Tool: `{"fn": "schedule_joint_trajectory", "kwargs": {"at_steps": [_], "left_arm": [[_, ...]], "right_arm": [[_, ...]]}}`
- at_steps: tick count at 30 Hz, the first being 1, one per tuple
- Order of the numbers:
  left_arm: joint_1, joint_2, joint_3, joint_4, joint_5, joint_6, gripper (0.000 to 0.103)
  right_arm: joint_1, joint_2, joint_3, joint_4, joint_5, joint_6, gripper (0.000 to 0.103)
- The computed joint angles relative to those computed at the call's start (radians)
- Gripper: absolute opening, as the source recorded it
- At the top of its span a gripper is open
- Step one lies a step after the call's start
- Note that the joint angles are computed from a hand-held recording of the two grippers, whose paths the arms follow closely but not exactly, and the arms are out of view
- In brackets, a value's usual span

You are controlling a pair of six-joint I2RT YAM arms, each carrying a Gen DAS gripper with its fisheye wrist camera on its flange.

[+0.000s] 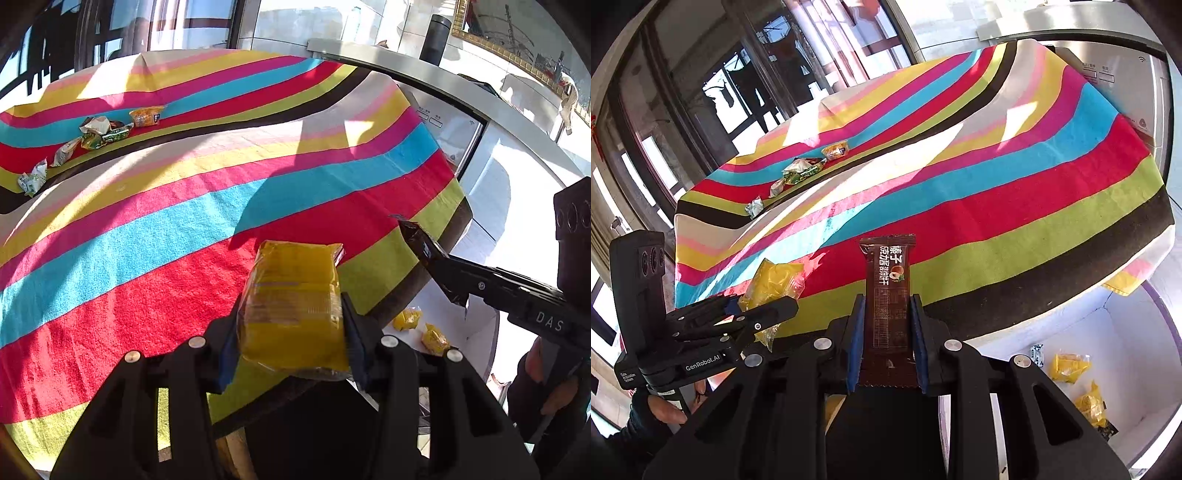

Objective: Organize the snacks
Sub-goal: 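Carry the bar and yellow bag into the white box and open both tools, then withdraw both tools from the box back over the snack pile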

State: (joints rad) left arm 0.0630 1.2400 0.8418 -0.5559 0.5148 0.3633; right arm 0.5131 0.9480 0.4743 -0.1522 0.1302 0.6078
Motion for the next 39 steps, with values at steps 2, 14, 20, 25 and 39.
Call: {"fn": "schedule_joint_trajectory", "kwargs": {"at_steps": [2,14,20,25,39], "left_arm": [[-0.054,-0.023,-0.010,0.002,-0.025,-0.007,0.048],[-0.463,-0.070,-0.004,0.000,-0.176,-0.081,0.048],[-0.620,0.013,0.041,-0.014,-0.174,-0.107,0.048],[-0.697,0.076,0.058,0.002,-0.172,-0.125,0.050],[-0.391,-0.019,0.005,0.010,-0.073,-0.044,0.100]], "right_arm": [[-0.023,-0.061,-0.030,-0.030,0.004,0.007,0.024],[-0.321,-0.418,-0.158,-0.285,-0.083,-0.039,0.024],[-0.515,-0.528,-0.197,-0.399,-0.141,-0.113,0.024],[-0.642,-0.552,-0.203,-0.476,-0.124,-0.185,0.024],[-0.366,-0.405,-0.168,-0.388,0.068,-0.042,0.062]]}}
